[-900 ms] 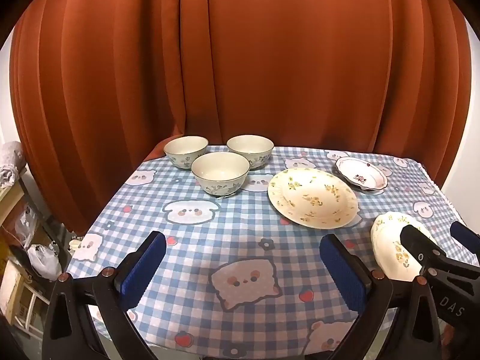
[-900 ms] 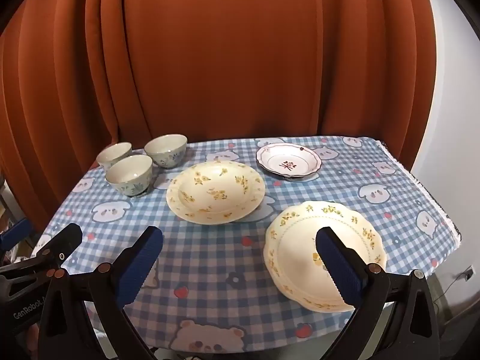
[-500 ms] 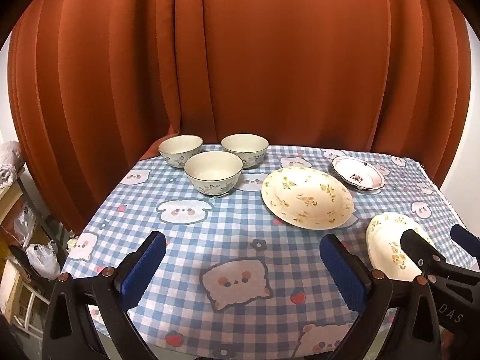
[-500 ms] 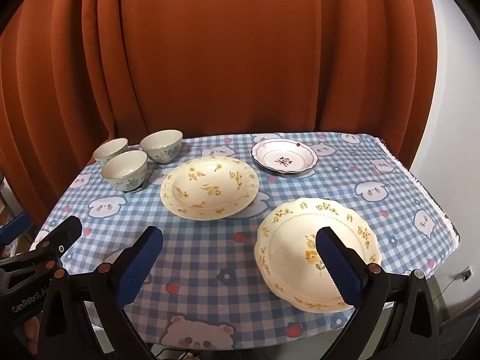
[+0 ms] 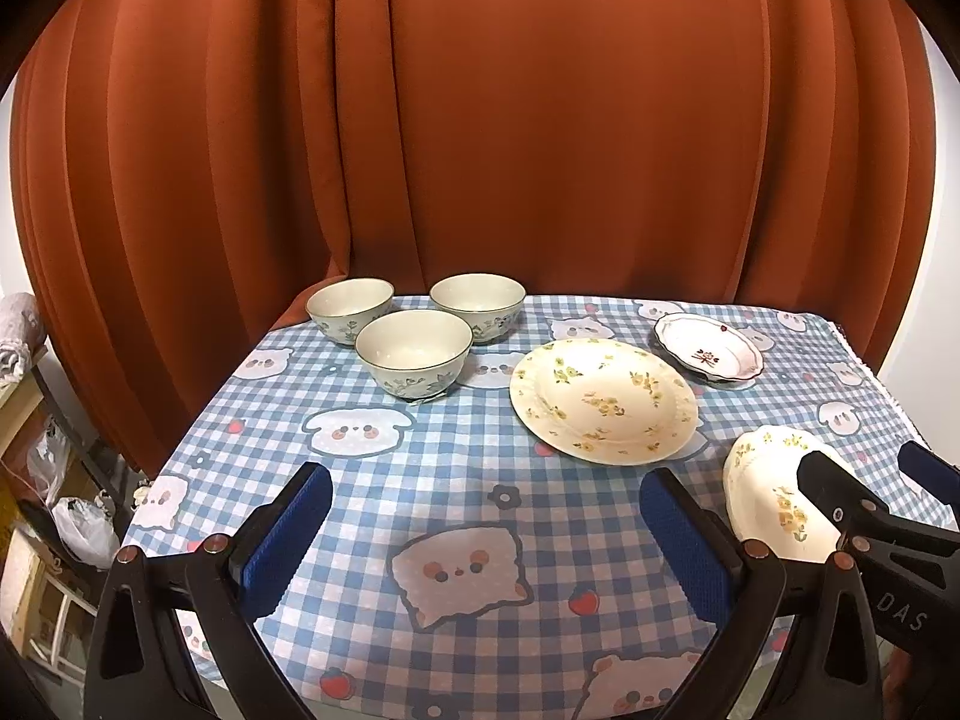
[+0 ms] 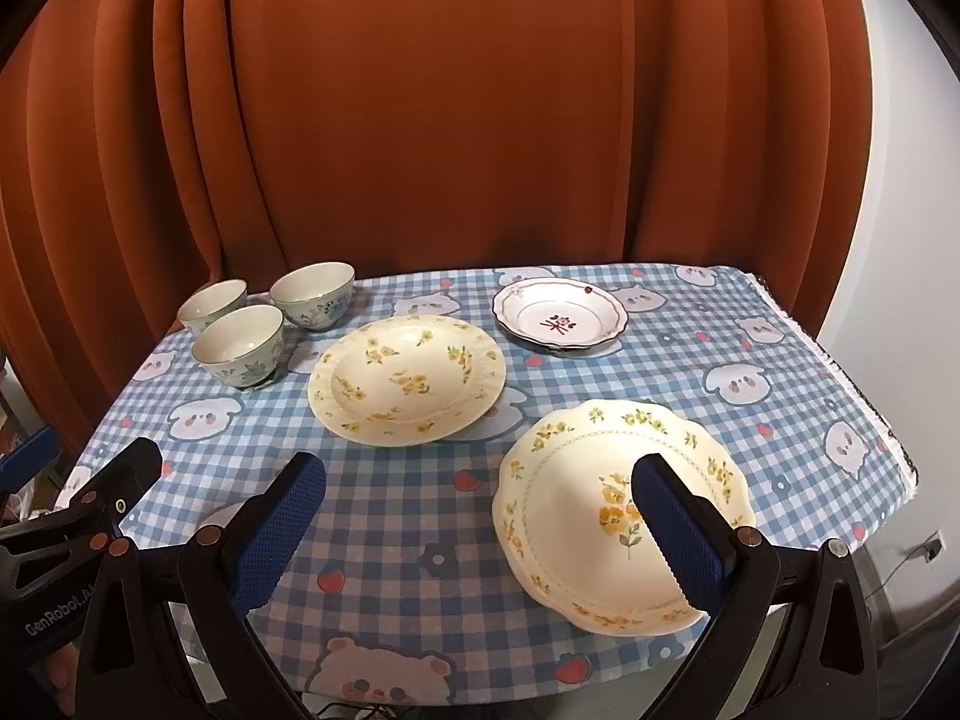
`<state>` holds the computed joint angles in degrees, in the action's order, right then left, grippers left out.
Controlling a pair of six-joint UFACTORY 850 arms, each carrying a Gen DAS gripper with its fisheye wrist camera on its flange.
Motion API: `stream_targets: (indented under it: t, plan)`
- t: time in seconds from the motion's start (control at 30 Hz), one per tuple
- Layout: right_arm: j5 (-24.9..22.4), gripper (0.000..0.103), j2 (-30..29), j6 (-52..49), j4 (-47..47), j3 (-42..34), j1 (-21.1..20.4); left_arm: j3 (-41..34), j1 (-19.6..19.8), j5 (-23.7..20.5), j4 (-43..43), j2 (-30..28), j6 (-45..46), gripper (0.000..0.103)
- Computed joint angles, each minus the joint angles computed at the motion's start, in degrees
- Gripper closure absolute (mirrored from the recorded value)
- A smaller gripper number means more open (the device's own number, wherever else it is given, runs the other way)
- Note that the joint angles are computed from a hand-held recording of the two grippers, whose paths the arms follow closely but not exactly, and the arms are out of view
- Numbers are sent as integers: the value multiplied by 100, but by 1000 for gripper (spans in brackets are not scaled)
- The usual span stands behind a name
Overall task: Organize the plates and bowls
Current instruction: 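Bring both grippers to the rim of the scalloped yellow-floral plate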
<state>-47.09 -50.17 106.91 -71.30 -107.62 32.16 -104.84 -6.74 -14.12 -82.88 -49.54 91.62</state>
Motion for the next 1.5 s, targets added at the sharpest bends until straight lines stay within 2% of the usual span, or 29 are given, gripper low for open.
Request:
stream_targets:
  t: [0.2,0.43,0.63,0.73,0.93,1.03,1.13,1.23,1.33,1.5]
  plan:
    - [60,0,46,-1,23,81,-33,36,-39,7,101,-4,-143,0]
    - [138,0,119,22,-3,216,-65,237,-79,104,-255,101,176,0]
    - [246,0,174,148,-158,318,-75,246,-103,248,243,107,-320,0]
    - [328,0,227,212,-295,423,-64,380,-112,323,-40,188,-44,1]
    - [440,0,272,242,-328,477,-76,339,-97,350,224,187,-297,1]
    - [415,0,261,234,-322,446,-61,295,-81,324,29,155,-82,1]
    - [321,0,204,159,-239,341,-49,144,-47,208,588,69,-614,1]
    - [221,0,129,22,-44,177,-42,3,-20,117,815,5,-761,1]
    - [133,0,42,-122,185,-21,-38,-285,28,-82,1591,-111,-1513,1]
    - [-99,0,-143,-517,591,-456,-6,-513,64,-184,1915,-204,-1705,1]
